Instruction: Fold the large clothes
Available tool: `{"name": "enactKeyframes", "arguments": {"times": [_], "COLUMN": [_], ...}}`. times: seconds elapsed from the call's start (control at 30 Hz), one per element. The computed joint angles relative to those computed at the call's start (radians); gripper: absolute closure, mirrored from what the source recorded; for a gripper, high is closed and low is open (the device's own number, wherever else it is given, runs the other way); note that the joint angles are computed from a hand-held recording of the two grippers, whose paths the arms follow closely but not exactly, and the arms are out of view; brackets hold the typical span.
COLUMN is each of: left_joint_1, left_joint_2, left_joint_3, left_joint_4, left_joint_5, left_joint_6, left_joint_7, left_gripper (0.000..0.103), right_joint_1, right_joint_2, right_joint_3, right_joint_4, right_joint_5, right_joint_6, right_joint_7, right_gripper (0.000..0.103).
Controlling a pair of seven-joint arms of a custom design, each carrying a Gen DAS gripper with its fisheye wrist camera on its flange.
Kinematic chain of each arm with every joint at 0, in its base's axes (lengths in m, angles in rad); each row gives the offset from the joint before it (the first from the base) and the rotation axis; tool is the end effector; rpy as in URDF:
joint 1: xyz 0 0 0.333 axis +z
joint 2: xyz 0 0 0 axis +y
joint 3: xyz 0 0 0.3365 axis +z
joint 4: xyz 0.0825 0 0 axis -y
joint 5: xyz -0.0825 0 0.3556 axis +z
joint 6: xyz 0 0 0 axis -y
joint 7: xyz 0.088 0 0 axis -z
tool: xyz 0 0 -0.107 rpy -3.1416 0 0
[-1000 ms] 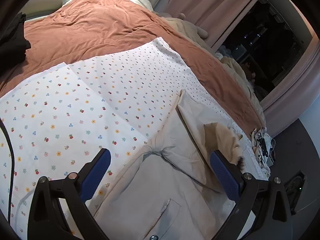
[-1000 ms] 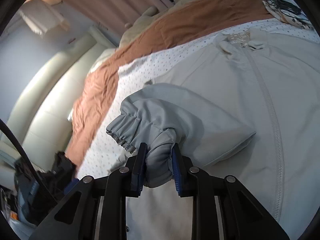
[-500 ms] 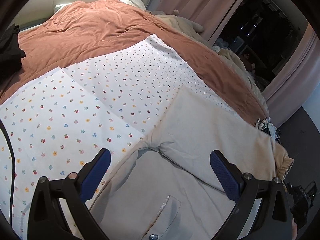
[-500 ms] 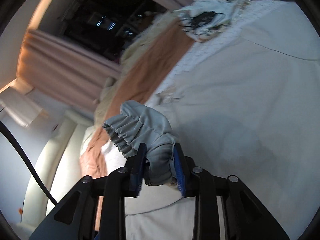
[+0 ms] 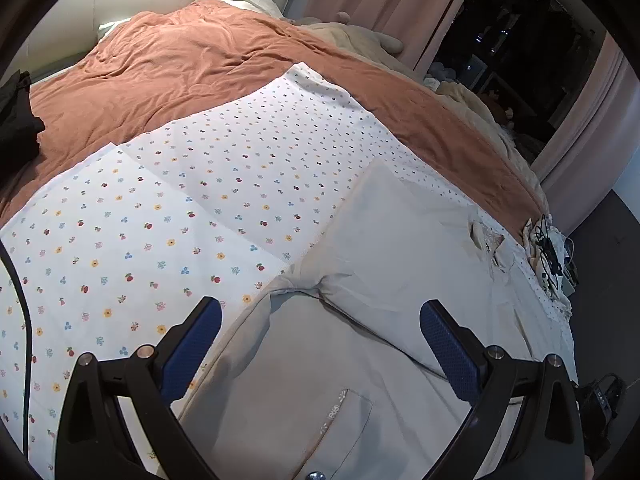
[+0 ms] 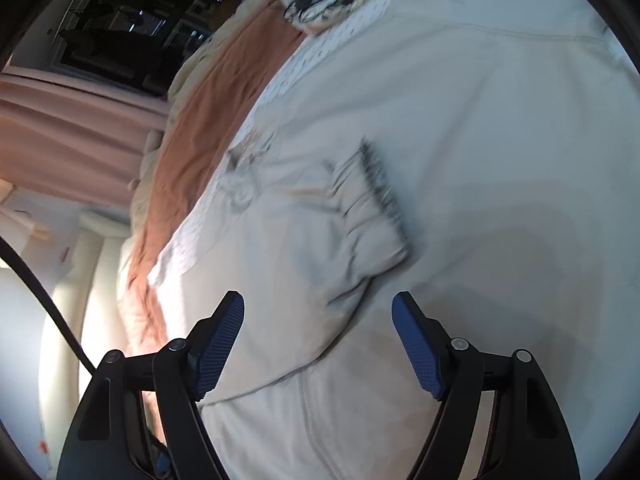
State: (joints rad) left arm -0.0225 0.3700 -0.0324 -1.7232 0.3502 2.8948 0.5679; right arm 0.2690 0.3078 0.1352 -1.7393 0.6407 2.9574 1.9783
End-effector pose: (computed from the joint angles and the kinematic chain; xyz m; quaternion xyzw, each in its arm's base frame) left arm 0.6823 -0.0544 0.4970 -0.8222 0.4072 -0.3469 0.1946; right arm 0.6329 0.2138 0.5310 -0.4113 0.7861 0.0365 0.4600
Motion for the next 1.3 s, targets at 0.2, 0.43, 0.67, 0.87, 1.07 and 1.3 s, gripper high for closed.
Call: {"name": "enactKeyframes", "arguments": {"times": [0.2, 0.43, 0.67, 0.87, 1.07, 1.3], "left_joint_1": [-0.043, -0.030, -0.044, -0.046, -0.069, -0.032], "left_joint_2": [-0.012, -0.014, -0.002, -0.003, 0.013, 0.060], "left_joint_3": [0.067, 0.061, 0.060, 0.045, 0.029, -0.074], "left_joint_4": [-0.013, -0.016, 0.015, 0.016, 0.055, 0.114], "left_joint_5": [0.083, 0.138, 0.176, 0.184, 0.182, 0.048], "left_joint_6": [-0.010, -0.014, -0.054, -0.039, -0.047, -0.037], "left_joint_7": [-0.108, -0.176, -0.192, -0.229, -0.194, 0.034], "left_gripper": [0.005, 0.018, 0.018, 0.018, 0.018, 0.004], "right_joint_1": [0.036, 0.017, -0.018, -0.023, 0.028, 0.091], "right_joint_2": [0.069, 0.129, 0.180, 0.089, -0.034, -0.154], "right_joint_3": [-0.087, -0.052, -0.019, -0.029, -0.118, -0.261], "right_joint_4": [0.094, 0.160, 0.220, 0.110, -0.049, -0.194], "right_joint_5": [-0.149, -0.157, -0.108, -0.100, -0.191, -0.427], "right_joint_6": [-0.073, -0.076, -0.083, -0.039, 0.070, 0.116], "right_joint_7": [0.125, 0.160, 0.097, 0.077, 0.147, 0.350], "right_gripper": [0.054, 0.073, 0.073, 0.021, 0.021, 0.021]}}
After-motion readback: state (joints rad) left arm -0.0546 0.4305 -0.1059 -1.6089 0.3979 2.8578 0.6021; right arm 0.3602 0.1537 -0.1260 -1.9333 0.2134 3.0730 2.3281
